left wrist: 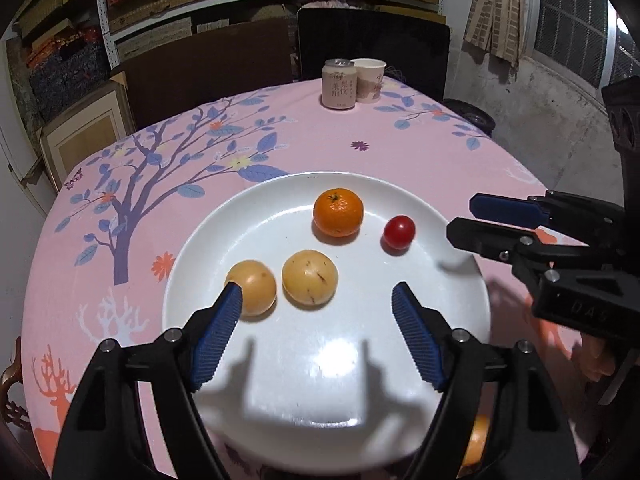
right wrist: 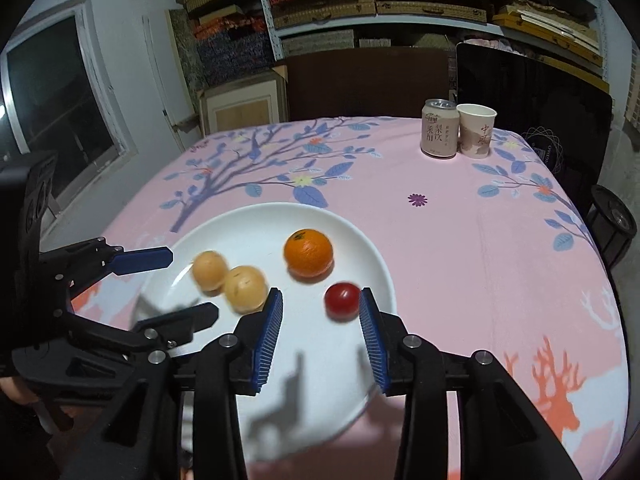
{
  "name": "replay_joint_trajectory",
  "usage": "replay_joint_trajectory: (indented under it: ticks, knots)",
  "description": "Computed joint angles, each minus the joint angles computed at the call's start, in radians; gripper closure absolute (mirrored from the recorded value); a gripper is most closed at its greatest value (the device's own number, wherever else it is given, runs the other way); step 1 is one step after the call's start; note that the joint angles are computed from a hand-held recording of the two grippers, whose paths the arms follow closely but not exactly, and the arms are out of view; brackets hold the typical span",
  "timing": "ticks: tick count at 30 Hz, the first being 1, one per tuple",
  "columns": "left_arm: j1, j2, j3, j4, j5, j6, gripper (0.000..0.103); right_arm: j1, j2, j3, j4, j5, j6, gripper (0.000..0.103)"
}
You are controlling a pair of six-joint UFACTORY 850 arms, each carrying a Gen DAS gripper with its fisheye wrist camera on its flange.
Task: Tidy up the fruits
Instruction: 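Place the pear and red tomato on the white plate and open both tools, then grasp an orange with the left tool while the right tool grasps a dark mangosteen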
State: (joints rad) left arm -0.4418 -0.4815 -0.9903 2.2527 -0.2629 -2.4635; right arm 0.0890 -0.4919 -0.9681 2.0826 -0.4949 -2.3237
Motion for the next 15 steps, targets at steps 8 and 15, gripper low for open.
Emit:
replay_joint_trajectory:
  ticks: [8, 15]
  knots:
    - [-0.099, 0.254, 0.372, 0.215, -0.147, -0.330, 0.018, -0.079, 0.164, 0.302, 0.023, -0.120, -0.091, 0.048]
    - [-0.185, 0.282, 0.541, 0.148, -0.241, -0.436, 0.014, -0.073, 0.234, 0.507, 0.184, -0.143, -0.339, 0.042]
